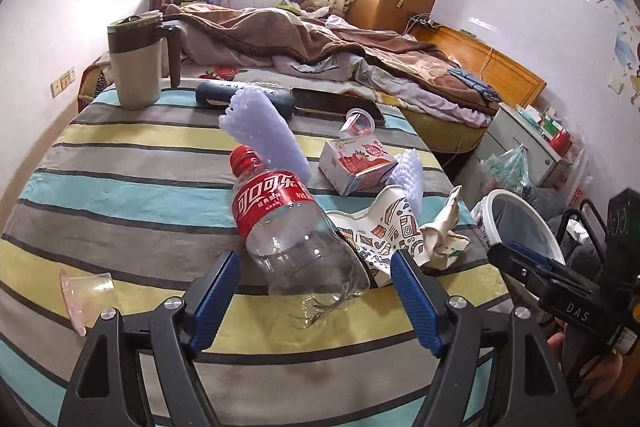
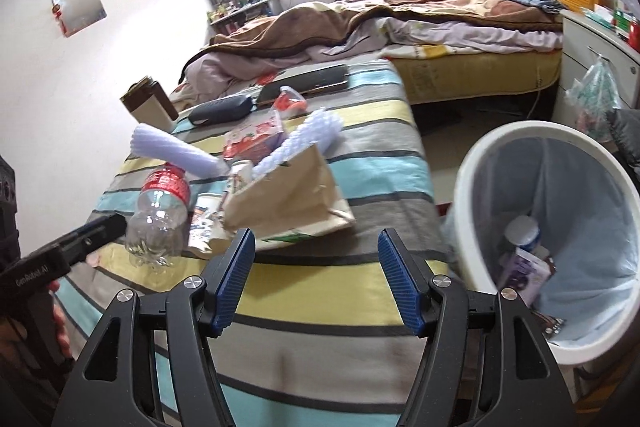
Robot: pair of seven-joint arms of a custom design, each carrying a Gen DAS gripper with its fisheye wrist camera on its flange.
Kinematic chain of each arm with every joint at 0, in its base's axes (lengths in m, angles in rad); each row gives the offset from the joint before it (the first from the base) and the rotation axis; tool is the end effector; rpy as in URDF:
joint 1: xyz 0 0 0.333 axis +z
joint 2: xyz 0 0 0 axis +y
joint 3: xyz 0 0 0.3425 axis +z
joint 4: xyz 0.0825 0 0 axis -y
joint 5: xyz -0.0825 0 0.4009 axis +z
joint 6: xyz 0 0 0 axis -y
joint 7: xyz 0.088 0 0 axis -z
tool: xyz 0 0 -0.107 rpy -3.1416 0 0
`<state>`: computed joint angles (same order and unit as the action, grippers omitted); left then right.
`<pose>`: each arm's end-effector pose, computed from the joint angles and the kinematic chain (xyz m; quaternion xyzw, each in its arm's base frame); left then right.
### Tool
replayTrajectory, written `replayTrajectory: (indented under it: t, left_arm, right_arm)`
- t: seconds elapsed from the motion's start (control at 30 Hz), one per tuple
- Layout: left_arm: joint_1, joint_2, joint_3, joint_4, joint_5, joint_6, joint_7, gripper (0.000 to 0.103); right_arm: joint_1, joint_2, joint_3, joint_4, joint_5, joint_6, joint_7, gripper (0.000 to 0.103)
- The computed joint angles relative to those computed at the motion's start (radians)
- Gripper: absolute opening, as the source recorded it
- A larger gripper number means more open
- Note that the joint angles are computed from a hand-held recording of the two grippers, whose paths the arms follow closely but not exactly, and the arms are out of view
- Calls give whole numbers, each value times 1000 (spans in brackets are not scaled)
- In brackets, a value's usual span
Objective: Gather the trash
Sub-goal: 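Approach the red-label bottle with the left tool while the right tool approaches the paper bag, then grasp the red-label bottle with the left tool while the right tool grasps the beige paper bag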
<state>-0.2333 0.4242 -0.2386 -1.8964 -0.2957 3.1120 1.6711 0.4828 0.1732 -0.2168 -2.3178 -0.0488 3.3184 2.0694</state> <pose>0.6436 -0.2785 0.3879 -0.5753 0.7170 -0.3714 0.1304 0.5638 0.1627 0.3815 -0.5927 0.6969 -0.1785 0.3622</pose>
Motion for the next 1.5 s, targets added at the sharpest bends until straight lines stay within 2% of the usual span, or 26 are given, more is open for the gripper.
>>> replayTrajectory:
  t: [0.03, 0.1, 0.17, 0.2, 0.27, 0.3, 0.33, 0.43, 0.47, 0.6, 0.7, 0.73, 0.8, 0.87, 0.9, 0.97, 1.0, 1.07, 1.13, 1.2, 1.27, 1.33, 1.37, 1.4, 1.47, 1.5]
  left_arm:
    - [-6, 6, 8, 7, 5, -8, -3, 77]
    - [-29, 21, 41, 33, 25, -54, -21, 77]
    - [-50, 28, 70, 41, 50, -63, -40, 77]
    - [-49, 31, 70, 42, 56, -64, -41, 77]
    - [-18, 46, 41, 60, 47, -83, -29, 77]
    - [7, 52, 15, 67, 27, -91, -23, 77]
    - [2, 53, 23, 69, 23, -87, -35, 77]
    - [-19, 59, 54, 78, 37, -83, -58, 77]
    - [-2, 65, 35, 85, 30, -88, -49, 77]
    - [-2, 78, 37, 101, 35, -93, -44, 77]
    - [-5, 85, 41, 113, 39, -101, -52, 77]
    - [-15, 83, 54, 113, 43, -100, -64, 77]
    - [-8, 78, 49, 104, 44, -80, -60, 77]
    - [-14, 76, 59, 104, 48, -75, -68, 77]
    - [-12, 77, 59, 104, 49, -75, -67, 77]
    - [-9, 77, 59, 107, 51, -83, -68, 77]
    - [-17, 75, 69, 104, 58, -78, -72, 77]
    - [-20, 78, 73, 110, 66, -84, -76, 77]
    - [11, 89, 36, 125, 47, -101, -59, 77]
    - [-2, 94, 49, 134, 50, -106, -68, 77]
    - [-9, 98, 57, 142, 59, -111, -71, 77]
    - [18, 108, 26, 156, 45, -129, -48, 77]
    - [22, 115, 23, 166, 38, -145, -48, 77]
    - [11, 115, 37, 167, 41, -149, -59, 77]
    - [-20, 120, 78, 175, 61, -159, -96, 77]
    - [-15, 126, 74, 183, 61, -171, -98, 77]
  right_arm:
    - [-5, 5, 8, 9, -7, -2, 8, 65]
    - [42, 15, -32, 21, 7, 1, -3, 65]
    - [10, 21, 4, 39, -9, -2, -7, 65]
    - [13, 26, 3, 50, -17, -8, -7, 65]
    - [94, 39, -76, 70, -15, -25, -14, 65]
    - [108, 46, -92, 79, -22, -31, -8, 65]
    - [120, 53, -105, 89, -26, -40, 5, 65]
    - [73, 64, -62, 104, -35, -43, 65, 65]
    - [80, 72, -71, 115, -31, -50, 94, 65]
    - [185, 109, -183, 164, -53, -73, 180, 65]
    - [340, 145, -348, 201, -109, -143, 254, 65]
    - [351, 148, -360, 207, -126, -168, 266, 65]
    - [327, 140, -334, 207, -148, -210, 273, 65]
    - [256, 117, -262, 178, -150, -180, 251, 65]
    - [252, 106, -259, 167, -163, -184, 261, 65]
    - [313, 88, -327, 154, -239, -235, 313, 65]
    - [320, 79, -335, 152, -266, -269, 328, 65]
    - [300, 57, -319, 128, -292, -283, 345, 65]
    - [254, 41, -279, 109, -288, -267, 352, 65]
    - [213, 26, -240, 91, -288, -241, 369, 65]
    - [92, 30, -103, 88, -174, -207, 278, 65]
    - [34, 47, -43, 104, -165, -209, 306, 65]
    - [-22, 55, 18, 104, -129, -182, 286, 65]
    - [-92, 62, 94, 110, -95, -174, 259, 65]
    - [-171, 78, 178, 121, -69, -163, 250, 65]
    - [-215, 85, 224, 125, -59, -153, 243, 65]
